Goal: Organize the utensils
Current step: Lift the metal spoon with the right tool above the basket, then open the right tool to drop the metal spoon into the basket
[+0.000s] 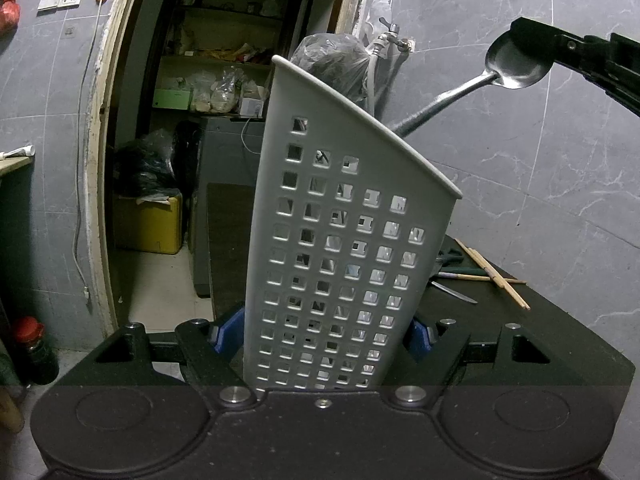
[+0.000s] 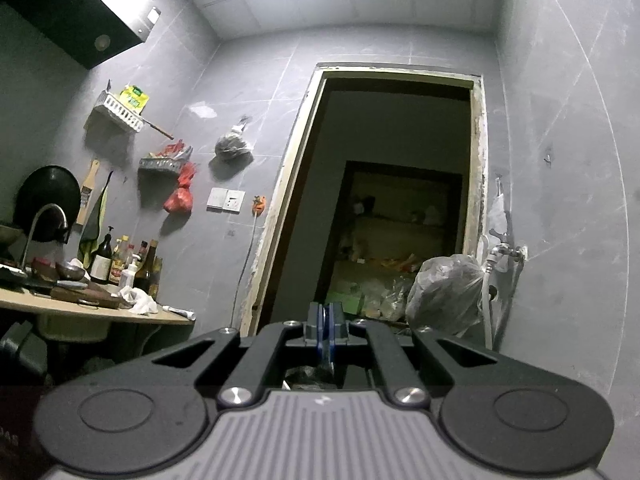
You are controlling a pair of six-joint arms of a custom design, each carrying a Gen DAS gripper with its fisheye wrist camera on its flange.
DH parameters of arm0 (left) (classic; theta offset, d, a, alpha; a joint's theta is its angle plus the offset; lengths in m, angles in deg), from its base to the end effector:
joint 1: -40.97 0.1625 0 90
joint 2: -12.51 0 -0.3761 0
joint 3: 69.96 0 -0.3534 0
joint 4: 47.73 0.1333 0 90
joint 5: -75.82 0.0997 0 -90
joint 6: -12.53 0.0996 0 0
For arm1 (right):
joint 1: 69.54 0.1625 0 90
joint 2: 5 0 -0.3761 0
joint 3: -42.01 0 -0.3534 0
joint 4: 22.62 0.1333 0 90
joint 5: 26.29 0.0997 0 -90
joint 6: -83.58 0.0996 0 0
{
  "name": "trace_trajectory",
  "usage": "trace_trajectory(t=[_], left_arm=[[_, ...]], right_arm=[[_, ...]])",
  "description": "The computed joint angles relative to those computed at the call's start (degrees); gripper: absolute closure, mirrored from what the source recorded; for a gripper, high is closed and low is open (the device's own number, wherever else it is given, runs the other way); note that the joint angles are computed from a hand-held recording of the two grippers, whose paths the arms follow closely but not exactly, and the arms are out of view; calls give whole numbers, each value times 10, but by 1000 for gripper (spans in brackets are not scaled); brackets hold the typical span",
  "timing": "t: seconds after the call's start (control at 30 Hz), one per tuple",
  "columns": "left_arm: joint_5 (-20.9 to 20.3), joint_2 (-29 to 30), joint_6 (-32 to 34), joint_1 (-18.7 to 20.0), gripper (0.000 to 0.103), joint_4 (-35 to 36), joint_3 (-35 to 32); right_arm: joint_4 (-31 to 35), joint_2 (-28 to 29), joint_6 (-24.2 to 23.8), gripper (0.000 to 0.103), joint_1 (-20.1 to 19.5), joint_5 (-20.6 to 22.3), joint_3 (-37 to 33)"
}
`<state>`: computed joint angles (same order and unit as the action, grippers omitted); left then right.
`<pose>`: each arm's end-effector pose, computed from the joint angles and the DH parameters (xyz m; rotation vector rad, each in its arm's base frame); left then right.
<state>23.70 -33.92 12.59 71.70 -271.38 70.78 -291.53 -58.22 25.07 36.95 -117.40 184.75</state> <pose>-0.2097 -0.3509 0.0850 1.0174 2.4357 -1.2584 0.2193 -0.2780 0.2090 1.1583 -1.5399 1.7730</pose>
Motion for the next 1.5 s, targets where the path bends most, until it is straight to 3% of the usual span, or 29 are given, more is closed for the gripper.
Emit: trace_trajectory(t=[0.87, 0.93, 1.0, 1.1, 1.23, 1.3, 1.4, 1.5], left_arm=[[-1, 0, 0, 1, 24, 0, 0], [-1, 0, 0, 0, 24, 0, 0], [-1, 0, 0, 0, 24, 0, 0], [-1, 0, -1, 0, 24, -1, 1], [0, 0, -1, 0, 24, -1, 1], [0, 0, -1, 0, 24, 0, 1], [0, 0, -1, 0, 24, 0, 1], [0, 0, -1, 0, 24, -1, 1]], right_arm=[[64, 34, -28, 98, 4, -2, -27], [68, 35, -26, 92, 2, -2, -26], [56, 39, -22, 66, -3, 2, -25], [26, 43, -13, 58, -11, 11, -19], [-18, 36, -4, 35, -21, 4, -11], [-36, 29, -4, 30, -29, -2, -5], [-61, 16, -5, 14, -41, -18, 2], [-75, 3, -3, 9, -59, -30, 10]])
